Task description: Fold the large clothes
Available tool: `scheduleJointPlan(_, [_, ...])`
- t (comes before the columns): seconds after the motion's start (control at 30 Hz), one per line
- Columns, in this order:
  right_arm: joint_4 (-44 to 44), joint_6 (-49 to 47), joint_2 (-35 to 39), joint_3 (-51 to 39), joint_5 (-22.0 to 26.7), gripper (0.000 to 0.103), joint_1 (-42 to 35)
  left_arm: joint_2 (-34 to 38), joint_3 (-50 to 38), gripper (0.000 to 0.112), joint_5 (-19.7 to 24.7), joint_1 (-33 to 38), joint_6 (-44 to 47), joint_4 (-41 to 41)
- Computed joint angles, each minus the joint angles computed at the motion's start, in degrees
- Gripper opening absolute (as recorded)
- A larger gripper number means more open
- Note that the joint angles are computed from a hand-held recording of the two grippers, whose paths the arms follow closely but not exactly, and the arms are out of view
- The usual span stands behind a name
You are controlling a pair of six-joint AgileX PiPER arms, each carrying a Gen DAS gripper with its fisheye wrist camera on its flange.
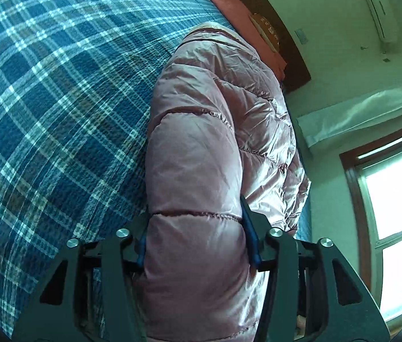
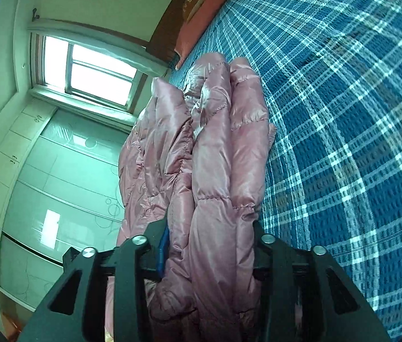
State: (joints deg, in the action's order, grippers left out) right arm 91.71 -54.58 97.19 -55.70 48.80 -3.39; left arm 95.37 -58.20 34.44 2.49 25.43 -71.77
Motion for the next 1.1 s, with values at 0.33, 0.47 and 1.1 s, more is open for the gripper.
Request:
scheduleJointPlan(0.33, [-13.85, 13.08, 1.95, -12.58, 0.99, 0.073, -4.21, 2.76, -4.87, 0.067, 4.34, 5.23, -0.14, 1.15])
scheduleJointPlan(0.47, [-14.44, 16.97, 7.60, -20.02, 2.88, 0.073, -2.86, 7.31, -10.97, 0.067, 4.78, 3.99, -3.94, 5.82])
scheduleJointPlan(1.1, [-0.05, 5.48, 10.40, -12.08, -0.39, 0.025, -1.78, 11.19, -14.16, 0.067, -3.37, -1.55, -9.06, 9.05])
